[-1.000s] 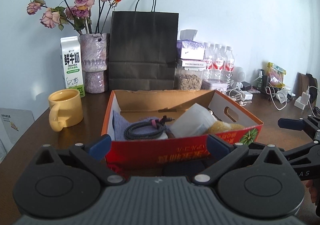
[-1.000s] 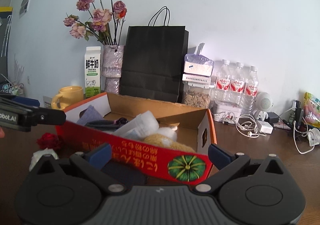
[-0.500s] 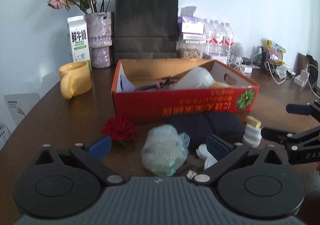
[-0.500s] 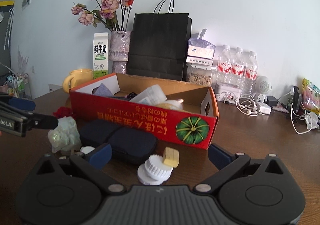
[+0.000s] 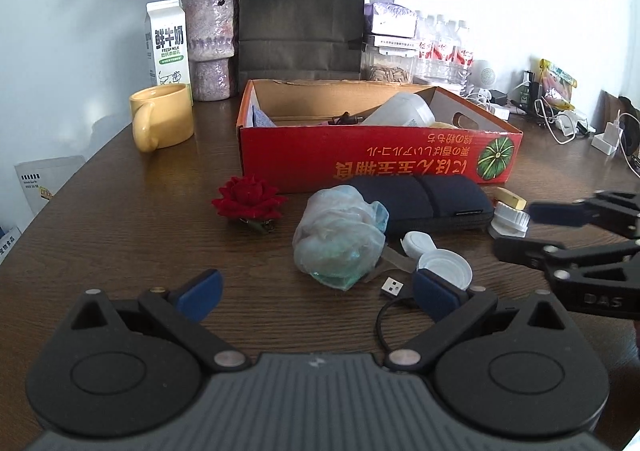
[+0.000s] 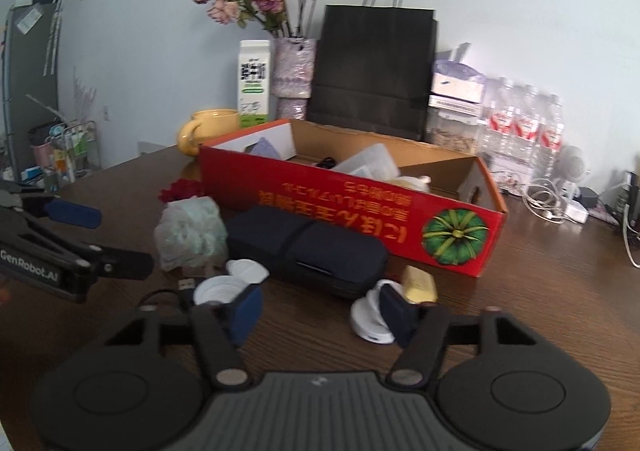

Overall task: Organize objects
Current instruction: 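Grasp a white bottle cap with the right tool while the left tool grasps the black USB cable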

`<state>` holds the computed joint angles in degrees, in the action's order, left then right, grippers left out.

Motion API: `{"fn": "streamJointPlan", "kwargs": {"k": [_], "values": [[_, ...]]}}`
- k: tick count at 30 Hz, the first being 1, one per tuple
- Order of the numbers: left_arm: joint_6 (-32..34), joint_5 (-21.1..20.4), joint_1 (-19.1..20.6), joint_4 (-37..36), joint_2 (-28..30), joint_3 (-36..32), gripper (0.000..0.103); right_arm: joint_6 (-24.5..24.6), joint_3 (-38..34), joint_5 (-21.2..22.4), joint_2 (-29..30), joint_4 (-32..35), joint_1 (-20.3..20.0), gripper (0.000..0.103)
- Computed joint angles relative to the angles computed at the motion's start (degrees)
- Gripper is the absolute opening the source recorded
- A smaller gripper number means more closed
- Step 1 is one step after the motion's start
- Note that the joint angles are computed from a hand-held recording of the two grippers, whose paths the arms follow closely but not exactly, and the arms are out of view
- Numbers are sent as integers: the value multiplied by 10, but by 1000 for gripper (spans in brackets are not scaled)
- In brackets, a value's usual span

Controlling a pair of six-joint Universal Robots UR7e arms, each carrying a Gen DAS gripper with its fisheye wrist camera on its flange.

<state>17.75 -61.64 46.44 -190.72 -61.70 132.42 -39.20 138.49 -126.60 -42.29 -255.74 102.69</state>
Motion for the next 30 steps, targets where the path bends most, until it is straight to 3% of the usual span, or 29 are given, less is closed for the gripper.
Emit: {"fn": "streamJointPlan", "kwargs": {"k": [2,5,9,11,22,30], "values": [[-1,-1,1,-1,-1,1,103,4,-9,11,-1,27,1,39],[-3,-3,3,-2,-3,1,103,8,-21,18,-3,61,1,35],[-3,-7,8,3,-5,-1,103,13,-38,-1,2,90,-2,18],[-3,-7,10,4,-5,-2,103,21,-39,-11,2,99,-5,16],[-9,-8,16,13,1,-7,103,27,-21,-27,-3,88,-10,14],[-9,-8,15,14,3,-6,103,27,-19,-15,-9,89,-16,23]]}}
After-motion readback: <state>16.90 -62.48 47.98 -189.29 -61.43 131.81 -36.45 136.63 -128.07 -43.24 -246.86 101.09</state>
